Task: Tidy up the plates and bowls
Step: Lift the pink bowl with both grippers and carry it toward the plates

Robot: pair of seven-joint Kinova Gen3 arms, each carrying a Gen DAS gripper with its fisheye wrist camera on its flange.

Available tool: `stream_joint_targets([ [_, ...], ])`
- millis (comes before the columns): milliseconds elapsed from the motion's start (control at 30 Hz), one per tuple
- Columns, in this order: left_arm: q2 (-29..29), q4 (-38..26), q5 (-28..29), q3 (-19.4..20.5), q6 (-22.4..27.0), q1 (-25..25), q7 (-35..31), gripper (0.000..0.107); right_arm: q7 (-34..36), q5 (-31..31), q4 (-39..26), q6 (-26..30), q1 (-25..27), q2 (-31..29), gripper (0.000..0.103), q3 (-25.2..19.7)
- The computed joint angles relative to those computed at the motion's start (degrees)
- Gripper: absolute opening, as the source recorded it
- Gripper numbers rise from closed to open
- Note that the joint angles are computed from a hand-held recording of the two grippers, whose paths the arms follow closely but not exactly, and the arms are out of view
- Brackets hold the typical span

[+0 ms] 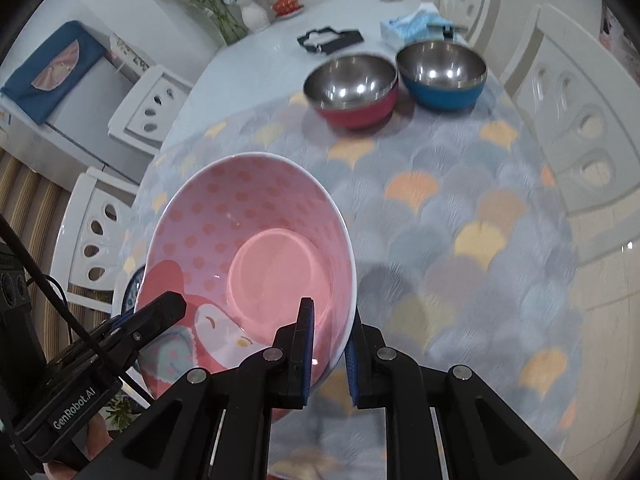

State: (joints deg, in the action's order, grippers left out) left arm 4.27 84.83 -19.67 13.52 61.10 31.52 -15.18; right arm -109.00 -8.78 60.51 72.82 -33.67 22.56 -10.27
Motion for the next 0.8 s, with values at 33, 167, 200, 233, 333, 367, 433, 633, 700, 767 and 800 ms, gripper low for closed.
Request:
stream_joint_targets([
  [33,-0.4,1.0,0.4,0.0,-0.6,0.0,0.1,0.014,-0.8,0.2,0.7,0.1,-0.4,0.0,0.014,0.1],
  [167,-1.4,5.0,3.0,0.4,-3.3,-0.6,-0.9,0.014,-2.7,0.5,2.9,0.1,-1.1,0.2,0.014,0.1],
  [200,-1.5,5.9,3.5,0.5,-4.2,-0.7,-1.1,0.014,-3.1,0.7,3.5,-0.1,-1.3,0.1,0.014,0.1],
  [233,-1.4,6.5,4.1,0.5,-4.7,-0.9,-1.5,0.014,-3.4,1.2,4.0,-0.2,-1.6,0.1,0.014,0.2],
  [333,-1.2,7.8,5.6,0.5,-6.2,-1.4,-2.9,0.014,-4.5,2.1,4.9,-0.4,-2.1,0.3,0.014,0.3],
  [367,-1.0,8.1,5.9,0.5,-6.5,-1.4,-3.2,0.014,-4.8,1.9,5.0,-0.4,-1.9,0.5,0.014,0.3],
  [433,-1.0,8.8,6.1,0.5,-7.1,-1.4,-3.4,0.014,-5.6,0.7,5.6,-0.7,-1.2,0.6,0.014,0.2],
  [633,-1.0,9.7,6.3,0.6,-7.8,-1.4,-3.5,0.014,-7.2,0.6,6.1,-0.4,-0.9,0.9,0.014,0.2],
  [700,-0.9,9.7,6.1,0.6,-7.7,-1.2,-3.6,0.014,-7.7,0.8,6.3,-0.3,-1.0,0.7,0.015,0.3],
  [767,-1.0,9.9,6.4,0.6,-8.0,-1.3,-3.9,0.014,-8.1,0.8,6.5,-0.2,-0.9,0.6,0.015,0.3],
  [800,-1.1,10.0,6.6,0.5,-8.2,-1.3,-4.1,0.014,-8.4,0.5,6.5,0.1,-0.8,0.7,0.015,0.2],
])
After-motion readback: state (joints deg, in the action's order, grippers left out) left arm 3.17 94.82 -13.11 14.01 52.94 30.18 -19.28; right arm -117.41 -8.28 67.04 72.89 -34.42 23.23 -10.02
